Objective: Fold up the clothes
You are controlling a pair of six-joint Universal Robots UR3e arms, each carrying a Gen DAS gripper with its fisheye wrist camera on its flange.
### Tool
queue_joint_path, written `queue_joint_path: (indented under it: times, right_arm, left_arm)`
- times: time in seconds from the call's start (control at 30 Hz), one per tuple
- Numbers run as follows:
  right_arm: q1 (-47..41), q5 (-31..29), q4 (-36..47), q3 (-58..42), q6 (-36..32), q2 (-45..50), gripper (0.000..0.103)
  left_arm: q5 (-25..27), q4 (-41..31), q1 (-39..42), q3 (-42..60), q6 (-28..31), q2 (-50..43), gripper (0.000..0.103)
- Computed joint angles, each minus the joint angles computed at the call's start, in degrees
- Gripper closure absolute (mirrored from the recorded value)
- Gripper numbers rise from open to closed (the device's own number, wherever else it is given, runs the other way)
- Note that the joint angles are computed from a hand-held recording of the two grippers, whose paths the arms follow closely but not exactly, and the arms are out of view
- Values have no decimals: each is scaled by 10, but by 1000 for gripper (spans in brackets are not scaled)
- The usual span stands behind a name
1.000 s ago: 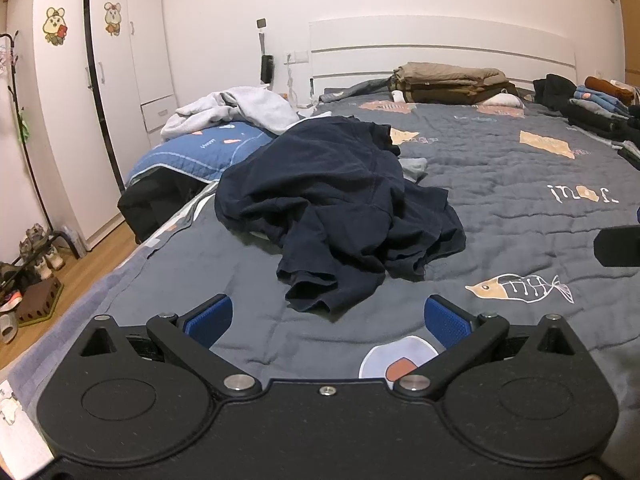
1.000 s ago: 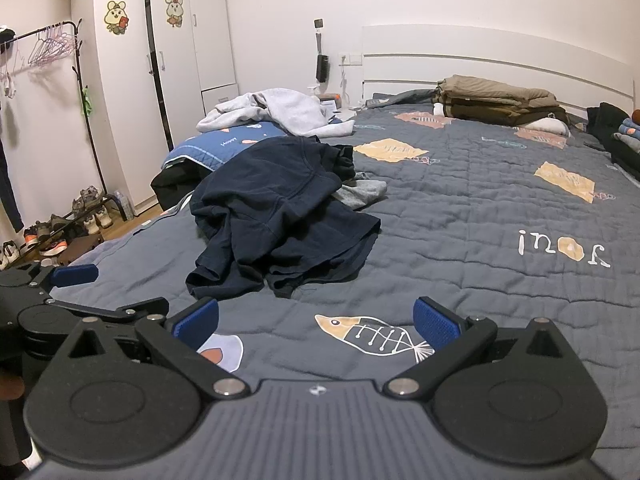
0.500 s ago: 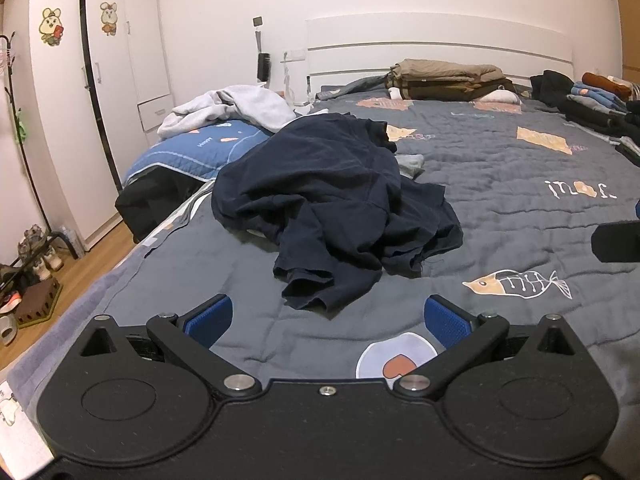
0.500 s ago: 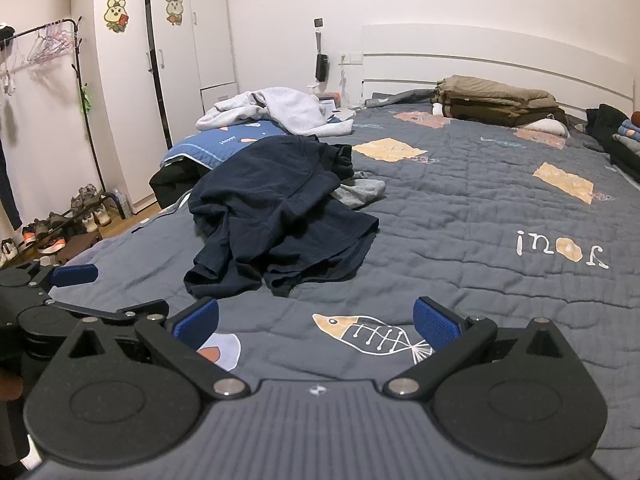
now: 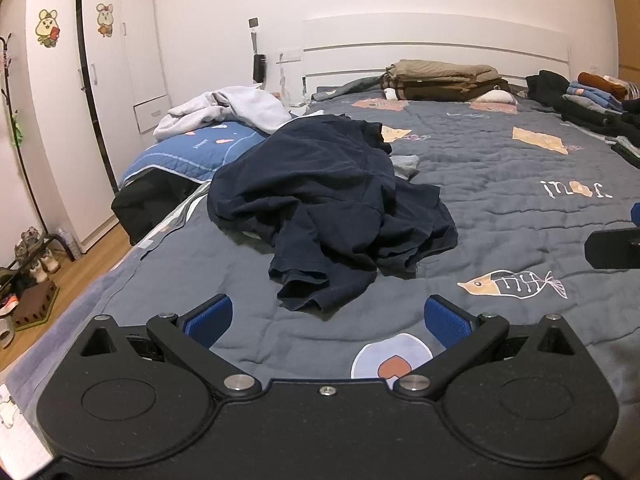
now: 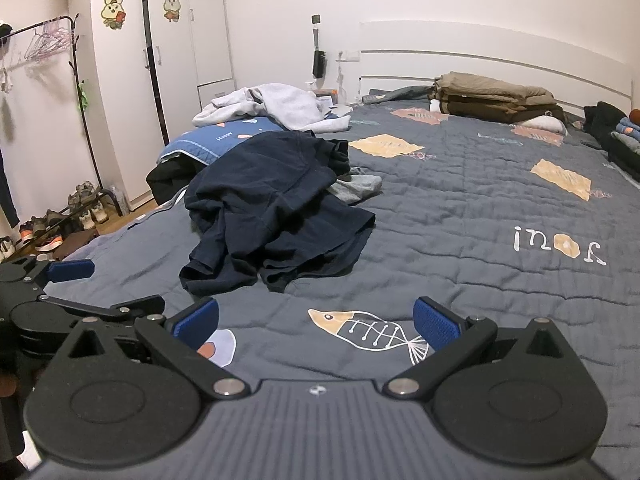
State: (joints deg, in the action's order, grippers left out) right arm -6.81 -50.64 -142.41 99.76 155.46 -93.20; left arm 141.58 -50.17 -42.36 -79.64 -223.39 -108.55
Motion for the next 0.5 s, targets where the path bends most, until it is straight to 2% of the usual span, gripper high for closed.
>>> queue_joint_path:
  times: [0.27,0.43,0.5]
  right_arm:
    - [6,-11,14,-9,-3,4,0]
    - [32,-50,-5,-28,-6,23,0]
    - [38,-60,-11,-40,1,37,0]
  left_arm:
    - [-10,27,2,-6,9,3,0]
    - [-26,69,12,-25,20,11,0]
    - [-25,65,15,-27,22,14,0]
